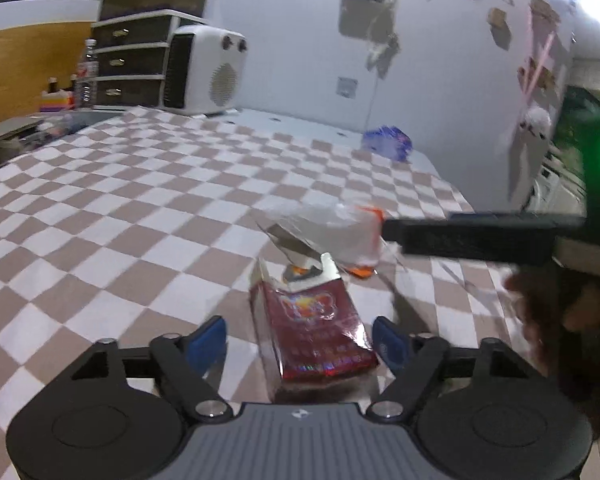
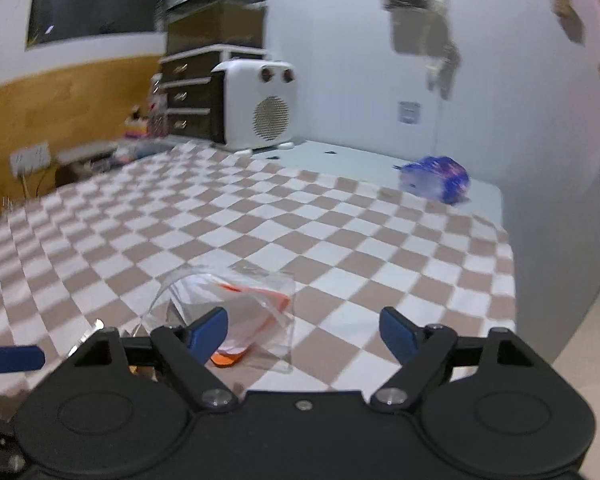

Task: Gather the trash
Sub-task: 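Grasp the red cigarette pack with the left tool while the right tool grasps the clear bag, then lift the pack with the left tool while the right tool lifts the plastic bag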

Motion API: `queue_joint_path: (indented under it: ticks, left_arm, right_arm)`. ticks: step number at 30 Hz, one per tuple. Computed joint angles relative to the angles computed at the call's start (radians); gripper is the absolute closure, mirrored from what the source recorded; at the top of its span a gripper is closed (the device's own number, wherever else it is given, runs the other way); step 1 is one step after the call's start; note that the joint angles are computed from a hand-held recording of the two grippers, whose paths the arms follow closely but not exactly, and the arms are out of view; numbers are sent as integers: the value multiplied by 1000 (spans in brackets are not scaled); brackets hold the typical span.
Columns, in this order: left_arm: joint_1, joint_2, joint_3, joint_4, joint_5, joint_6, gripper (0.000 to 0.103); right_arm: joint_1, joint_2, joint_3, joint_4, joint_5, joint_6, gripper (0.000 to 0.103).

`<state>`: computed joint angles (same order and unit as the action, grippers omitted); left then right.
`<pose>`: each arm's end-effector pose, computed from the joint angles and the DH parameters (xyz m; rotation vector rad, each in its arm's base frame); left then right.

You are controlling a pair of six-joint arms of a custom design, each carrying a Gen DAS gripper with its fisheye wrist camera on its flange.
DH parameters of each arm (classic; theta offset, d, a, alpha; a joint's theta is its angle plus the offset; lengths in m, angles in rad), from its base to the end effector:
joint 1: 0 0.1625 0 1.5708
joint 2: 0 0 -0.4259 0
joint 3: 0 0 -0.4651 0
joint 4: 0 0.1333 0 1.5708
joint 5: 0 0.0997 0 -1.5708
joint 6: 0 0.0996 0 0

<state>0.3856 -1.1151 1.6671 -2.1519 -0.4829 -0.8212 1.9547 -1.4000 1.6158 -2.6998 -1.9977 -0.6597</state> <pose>-0.5509 -0.4627 0.2577 0.3978 2.2740 -1.1953 0.3323 -0.5769 0.5061 0.9712 -2.2000 1.0923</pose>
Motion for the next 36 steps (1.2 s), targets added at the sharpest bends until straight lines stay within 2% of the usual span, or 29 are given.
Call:
queue_joint_path:
  ticks: [2, 3, 4, 5, 7, 10, 13, 18, 21, 25, 27, 30, 36]
  left_arm:
    - [0, -1, 3, -28, -13, 23, 39]
    - [-2, -2, 2, -21, -12, 23, 44]
    - [-5, -4, -2, -1, -9, 17, 44]
    - [-8, -8, -5, 26, -5, 4, 44]
    - [-10, -16, -8, 62, -11, -2, 45]
    - [-8, -42, 4, 63, -41, 32, 45]
    - [-10, -65, 12, 90, -58, 34, 45]
    - [-15, -86, 10, 147, -83, 31, 45]
    - [-16, -92, 6, 177, -92, 29, 45]
    - [-15, -102, 7, 190, -103, 31, 43]
    - [-16, -94, -3, 224, -87, 2, 32]
    - [-17, -74, -19, 271, -54, -51, 26]
    - [-10, -37, -45, 274, -13, -90, 26]
  right_arm:
    - [1, 27, -17, -7, -19, -3, 36]
    - [0, 36, -27, 1, -20, 18, 46]
    - [-4, 42, -36, 16, -14, 51, 58]
    - [-6, 44, -43, 35, -8, 81, 64]
    - [-9, 36, -41, 62, 11, 93, 91]
    - [3, 8, -8, 56, -6, 70, 96]
    - [10, -52, 38, 91, 4, 77, 97]
    - [32, -186, 146, 138, -31, 84, 97]
    - [51, -278, 216, 170, -56, 98, 97]
    - [88, -383, 302, 151, -112, 84, 97]
    - [96, -433, 323, 192, -96, 112, 97]
    - [99, -474, 342, 232, -60, 114, 95]
    - [106, -460, 369, 177, -71, -12, 70]
